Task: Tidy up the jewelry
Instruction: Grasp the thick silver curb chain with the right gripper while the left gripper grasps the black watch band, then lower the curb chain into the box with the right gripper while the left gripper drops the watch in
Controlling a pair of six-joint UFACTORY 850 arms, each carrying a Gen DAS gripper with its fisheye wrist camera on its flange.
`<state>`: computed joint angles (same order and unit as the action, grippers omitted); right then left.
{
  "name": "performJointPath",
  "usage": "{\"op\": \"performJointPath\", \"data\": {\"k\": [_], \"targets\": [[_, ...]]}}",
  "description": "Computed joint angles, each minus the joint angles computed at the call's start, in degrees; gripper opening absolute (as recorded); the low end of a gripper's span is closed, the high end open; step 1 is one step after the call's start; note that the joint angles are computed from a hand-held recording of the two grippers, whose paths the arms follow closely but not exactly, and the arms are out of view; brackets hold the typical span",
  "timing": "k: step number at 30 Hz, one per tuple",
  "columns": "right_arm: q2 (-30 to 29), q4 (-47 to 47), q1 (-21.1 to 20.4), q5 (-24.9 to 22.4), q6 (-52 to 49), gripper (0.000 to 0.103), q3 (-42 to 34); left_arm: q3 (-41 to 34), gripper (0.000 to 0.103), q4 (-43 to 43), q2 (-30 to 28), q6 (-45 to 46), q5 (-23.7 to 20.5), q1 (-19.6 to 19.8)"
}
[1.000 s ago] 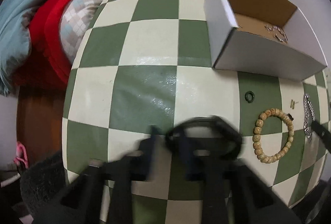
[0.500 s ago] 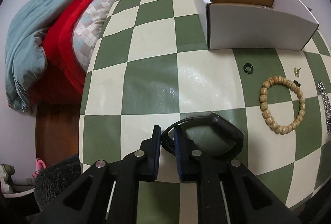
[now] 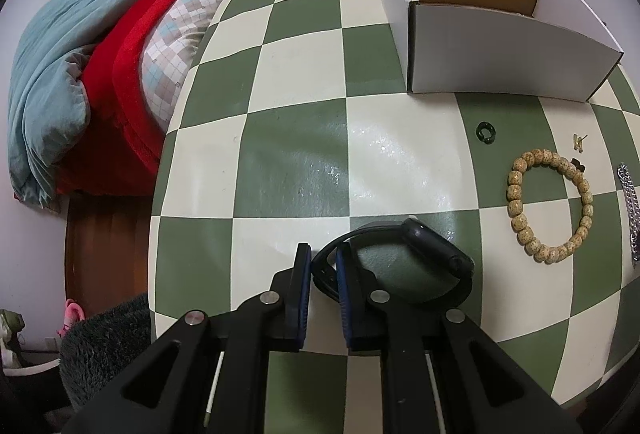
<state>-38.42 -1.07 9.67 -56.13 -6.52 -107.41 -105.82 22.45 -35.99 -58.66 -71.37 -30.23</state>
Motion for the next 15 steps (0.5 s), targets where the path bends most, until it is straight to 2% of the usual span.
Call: {"op": "performJointPath", "data": {"k": [6, 15], "targets": [[0.6, 0.9, 0.2, 1.0, 0.8, 0.004, 0.7, -1.5, 0.008, -0.1, 0.2, 0.7, 0.9, -0.5], [6.1, 8.6, 0.8, 5.1, -2.8, 0.004, 3.7, -5.9, 0.007, 1.8, 0.2, 1.2, 2.0, -2.2]]}}
